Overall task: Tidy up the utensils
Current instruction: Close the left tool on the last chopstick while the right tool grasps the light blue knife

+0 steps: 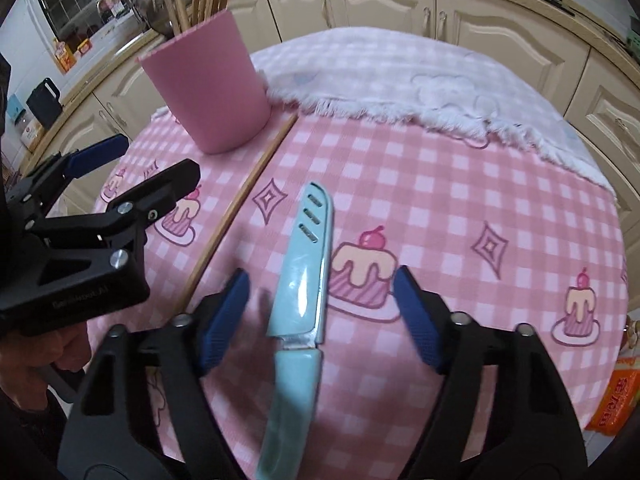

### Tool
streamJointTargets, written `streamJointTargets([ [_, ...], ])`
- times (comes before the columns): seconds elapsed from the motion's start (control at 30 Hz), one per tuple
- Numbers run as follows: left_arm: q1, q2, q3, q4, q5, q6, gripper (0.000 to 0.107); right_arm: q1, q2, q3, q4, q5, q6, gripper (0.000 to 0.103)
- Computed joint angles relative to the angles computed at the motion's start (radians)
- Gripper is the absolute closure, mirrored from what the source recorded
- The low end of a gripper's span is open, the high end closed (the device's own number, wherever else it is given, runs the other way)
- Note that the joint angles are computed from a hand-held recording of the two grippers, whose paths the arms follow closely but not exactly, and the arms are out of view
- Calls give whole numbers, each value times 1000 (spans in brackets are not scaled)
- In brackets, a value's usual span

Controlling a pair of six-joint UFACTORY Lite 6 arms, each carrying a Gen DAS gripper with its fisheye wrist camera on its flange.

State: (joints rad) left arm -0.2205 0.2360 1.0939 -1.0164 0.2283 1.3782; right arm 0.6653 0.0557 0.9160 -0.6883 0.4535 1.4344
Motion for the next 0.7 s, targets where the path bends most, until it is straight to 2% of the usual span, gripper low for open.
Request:
streamJointTargets([
  [0.07,-9,15,12,56,-7,-51,13,4,27,28,-13,21,-11,50],
  [0.1,-15,26,19,87,-9,-80,13,7,33,35,-19,27,-22,69],
  [0.13,-20,35,26,110,-10,-102,13,9,35,36,-22,27,-43,75],
  [0.27,-49,60,44,220,-15,-199,13,-32,-26,-38,-3,-53,-92,75],
  [0.43,-99,117,95,483,-6,-437,15,-88,-114,-123,72,-102,-177,74],
  [0.5,-116,161,142,603,31,-552,36,-93,-131,-132,108,-99,-204,74],
  [0.53,-122,188,170,637,55,-586,41,-95,-139,-137,114,-97,-207,73],
  [0.63,-120,221,224,615,119,-575,53,-105,-140,-134,141,-88,-227,73],
  [0.7,-114,240,254,579,171,-537,70,-98,-126,-121,134,-78,-205,72],
])
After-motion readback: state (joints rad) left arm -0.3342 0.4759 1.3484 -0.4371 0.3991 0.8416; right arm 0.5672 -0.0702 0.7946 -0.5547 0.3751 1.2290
